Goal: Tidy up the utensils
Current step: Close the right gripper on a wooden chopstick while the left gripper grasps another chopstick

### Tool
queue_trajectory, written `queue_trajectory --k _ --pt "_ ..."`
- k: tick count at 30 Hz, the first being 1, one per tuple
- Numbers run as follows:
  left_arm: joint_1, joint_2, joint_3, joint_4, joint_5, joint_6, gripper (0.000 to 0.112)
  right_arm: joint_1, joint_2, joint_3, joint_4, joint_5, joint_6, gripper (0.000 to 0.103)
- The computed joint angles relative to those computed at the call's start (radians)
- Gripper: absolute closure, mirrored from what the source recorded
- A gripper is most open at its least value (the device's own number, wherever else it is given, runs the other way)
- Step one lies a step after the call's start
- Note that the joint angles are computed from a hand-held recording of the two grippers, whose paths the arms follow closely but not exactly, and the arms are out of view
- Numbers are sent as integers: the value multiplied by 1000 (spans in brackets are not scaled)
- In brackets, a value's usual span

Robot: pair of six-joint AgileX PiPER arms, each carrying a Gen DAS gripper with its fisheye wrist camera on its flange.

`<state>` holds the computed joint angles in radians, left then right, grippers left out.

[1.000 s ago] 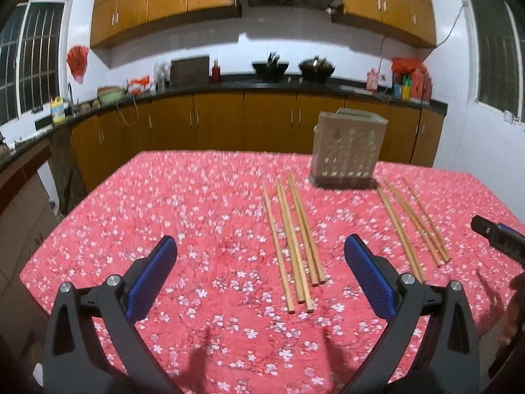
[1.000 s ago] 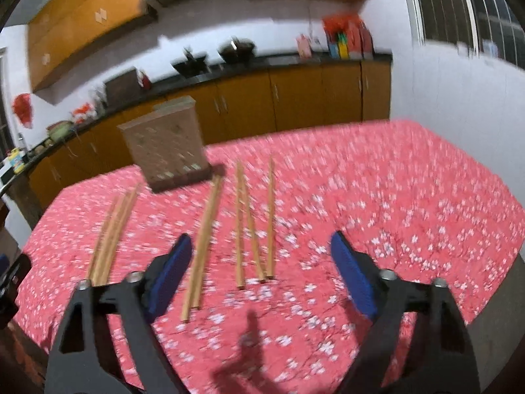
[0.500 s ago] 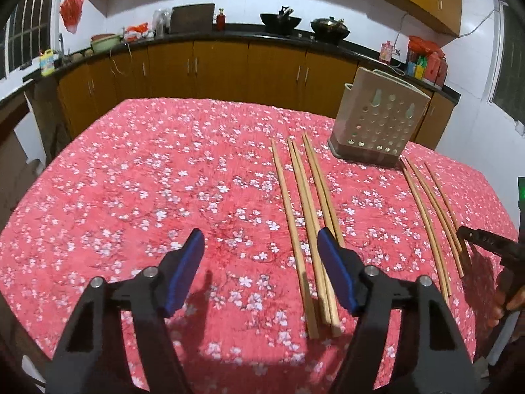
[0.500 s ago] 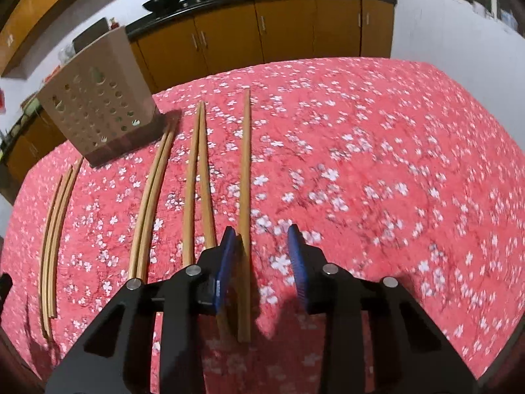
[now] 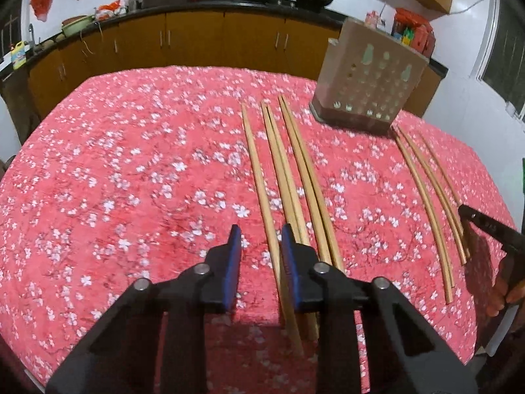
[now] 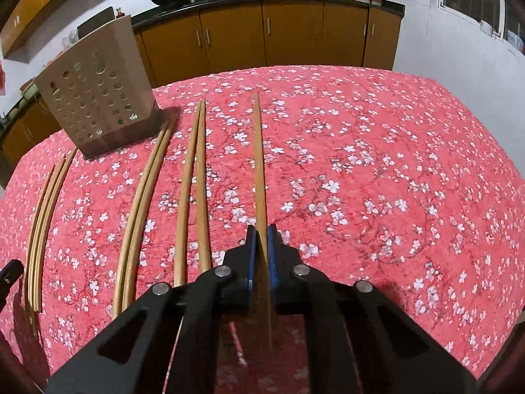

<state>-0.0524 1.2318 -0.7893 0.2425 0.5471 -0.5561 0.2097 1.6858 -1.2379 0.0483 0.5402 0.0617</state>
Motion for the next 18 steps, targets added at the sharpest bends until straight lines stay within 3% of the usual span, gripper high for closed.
queue_trajectory --k 9,14,18 --pt "-15 53 -29 20 14 11 102 -3 -1 -2 11 12 -19 95" --pt "49 145 -111 13 8 86 104 -23 30 -46 12 24 -16 95" --pt "131 218 -180 -73 -10 212 104 -42 66 -73 -16 -5 2 95"
